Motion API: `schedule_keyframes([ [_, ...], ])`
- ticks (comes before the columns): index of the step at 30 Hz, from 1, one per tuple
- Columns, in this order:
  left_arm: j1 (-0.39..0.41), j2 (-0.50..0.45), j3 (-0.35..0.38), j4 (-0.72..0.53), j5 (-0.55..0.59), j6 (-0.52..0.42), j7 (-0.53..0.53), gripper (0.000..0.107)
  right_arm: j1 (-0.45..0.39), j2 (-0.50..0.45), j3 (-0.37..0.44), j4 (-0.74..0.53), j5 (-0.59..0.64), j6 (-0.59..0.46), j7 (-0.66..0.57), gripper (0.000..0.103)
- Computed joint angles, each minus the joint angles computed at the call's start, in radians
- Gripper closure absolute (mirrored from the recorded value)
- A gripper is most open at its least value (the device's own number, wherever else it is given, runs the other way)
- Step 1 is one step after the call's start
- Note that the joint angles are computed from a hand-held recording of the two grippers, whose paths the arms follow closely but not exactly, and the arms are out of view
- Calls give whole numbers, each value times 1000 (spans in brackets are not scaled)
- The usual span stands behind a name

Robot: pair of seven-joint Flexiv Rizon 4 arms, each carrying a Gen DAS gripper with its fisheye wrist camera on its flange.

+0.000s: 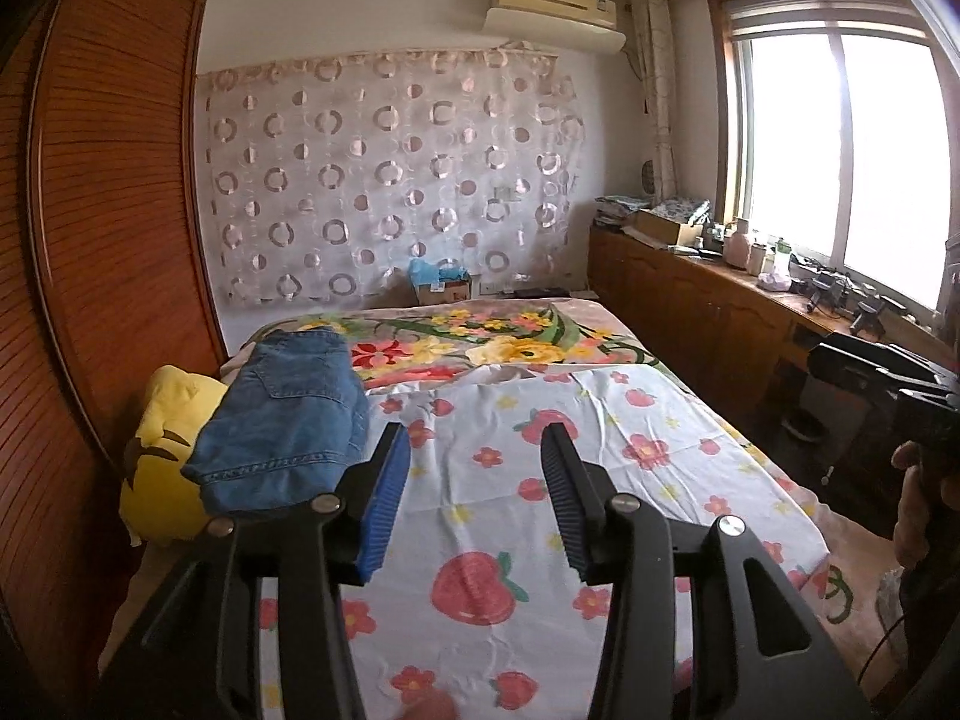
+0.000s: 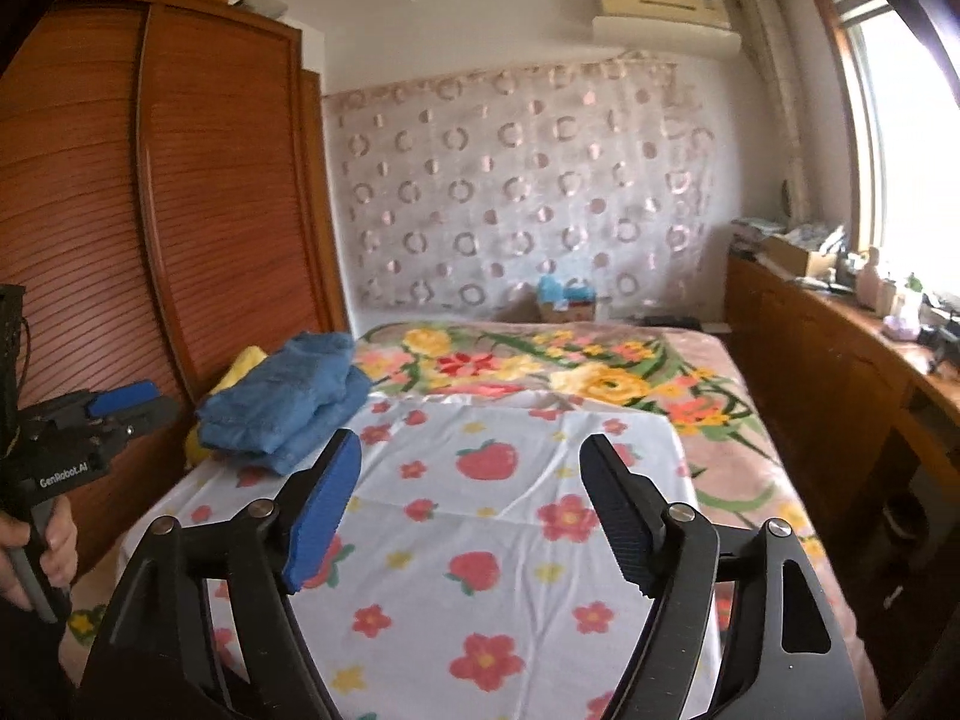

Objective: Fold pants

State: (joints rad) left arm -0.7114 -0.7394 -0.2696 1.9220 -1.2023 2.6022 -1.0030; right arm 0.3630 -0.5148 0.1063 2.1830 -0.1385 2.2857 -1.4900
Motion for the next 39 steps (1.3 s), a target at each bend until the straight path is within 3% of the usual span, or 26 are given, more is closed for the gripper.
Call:
schedule_keyframes([
  [6, -8, -6, -8, -27, -2, -22, -2, 58, 3, 15, -4, 28, 27, 23, -14, 24],
  [16, -21, -29, -26, -63, -51, 39, 25, 55, 14, 22, 0, 47, 49, 42, -26, 24],
  [39, -11, -19, -34, -33, -48, 53, 7, 54, 24, 21, 5, 50, 51, 45, -23, 24],
])
